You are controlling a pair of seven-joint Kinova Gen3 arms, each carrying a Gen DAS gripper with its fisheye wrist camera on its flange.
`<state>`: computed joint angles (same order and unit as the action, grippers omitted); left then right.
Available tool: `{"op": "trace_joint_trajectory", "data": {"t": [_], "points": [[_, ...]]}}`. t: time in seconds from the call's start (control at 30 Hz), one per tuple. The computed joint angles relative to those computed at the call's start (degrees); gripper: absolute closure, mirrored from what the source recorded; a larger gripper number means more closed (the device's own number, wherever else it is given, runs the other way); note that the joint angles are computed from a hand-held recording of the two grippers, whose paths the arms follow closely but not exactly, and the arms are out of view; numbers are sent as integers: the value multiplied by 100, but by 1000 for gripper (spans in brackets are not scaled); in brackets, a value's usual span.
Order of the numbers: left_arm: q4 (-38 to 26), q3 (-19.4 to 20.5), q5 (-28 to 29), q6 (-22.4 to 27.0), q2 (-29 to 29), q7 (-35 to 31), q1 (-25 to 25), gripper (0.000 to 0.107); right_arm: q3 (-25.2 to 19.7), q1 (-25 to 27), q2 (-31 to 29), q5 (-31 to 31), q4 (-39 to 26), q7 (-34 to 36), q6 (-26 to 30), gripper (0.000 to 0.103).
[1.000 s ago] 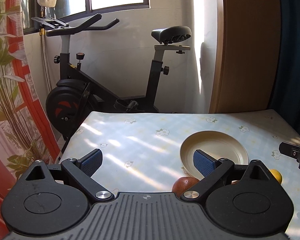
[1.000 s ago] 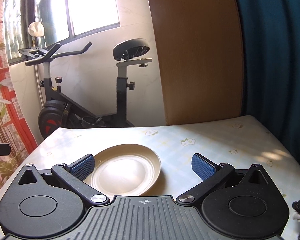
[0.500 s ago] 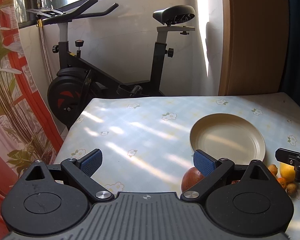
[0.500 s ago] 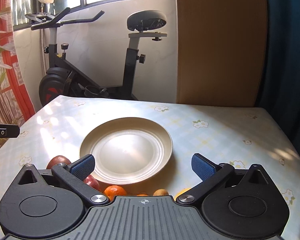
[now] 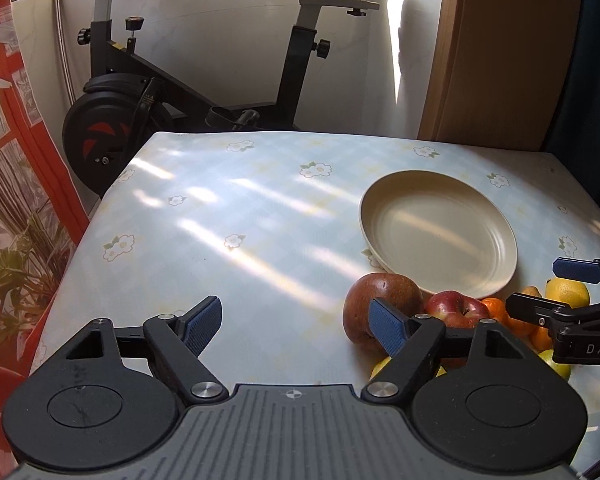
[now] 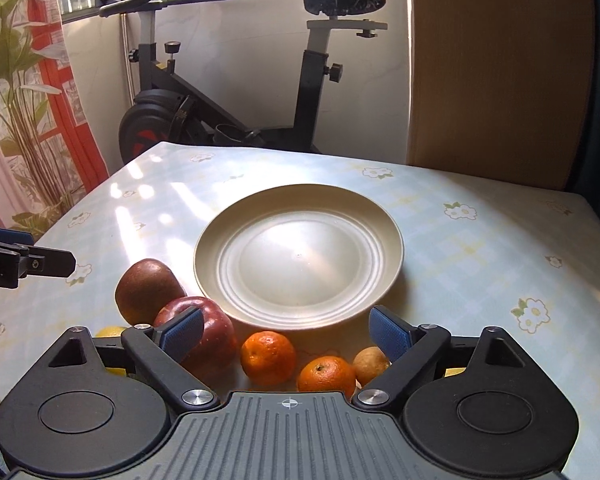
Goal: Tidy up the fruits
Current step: 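Move the left gripper toward the red apple beside the plate, then close the left gripper around the red apple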
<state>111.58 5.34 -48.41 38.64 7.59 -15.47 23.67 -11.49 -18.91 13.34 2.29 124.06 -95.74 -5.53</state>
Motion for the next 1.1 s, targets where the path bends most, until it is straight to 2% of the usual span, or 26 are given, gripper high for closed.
{"op": "trace_joint_trajectory", "data": {"t": [0.13, 0.43, 0.5, 0.57, 0.77, 0.83, 0.93, 1.1], "points": [[64, 11, 166, -146, -51, -96, -71, 28, -510, 471, 9, 273, -30, -140, 41, 26], [93, -18, 418, -579, -17, -454, -151, 45, -1867, 1653, 199, 943, -62, -351, 208, 36], [27, -26, 595, -598, 49, -700, -198, 51, -2022, 1752, 234, 963, -103, -274, 325, 37], [25, -69, 790, -749, 68, -922, -264, 56, -2441, 2132, 295, 999, -115, -171, 360, 38], [33, -173, 1305, -1045, 67, -1514, -375, 56, -3325, 2934, 487, 821, -192, 249, 533, 50], [42, -168, 1489, -1133, 52, -1732, -417, 56, -3474, 3055, 524, 710, -216, 412, 592, 51], [50, -120, 2020, -1359, 43, -2269, -590, 56, -3425, 2941, 564, 581, -278, 692, 659, 52], [-111, -135, 2597, -1497, 163, -2865, -669, 65, -3299, 2757, 613, 350, -436, 1135, 785, 52]]}}
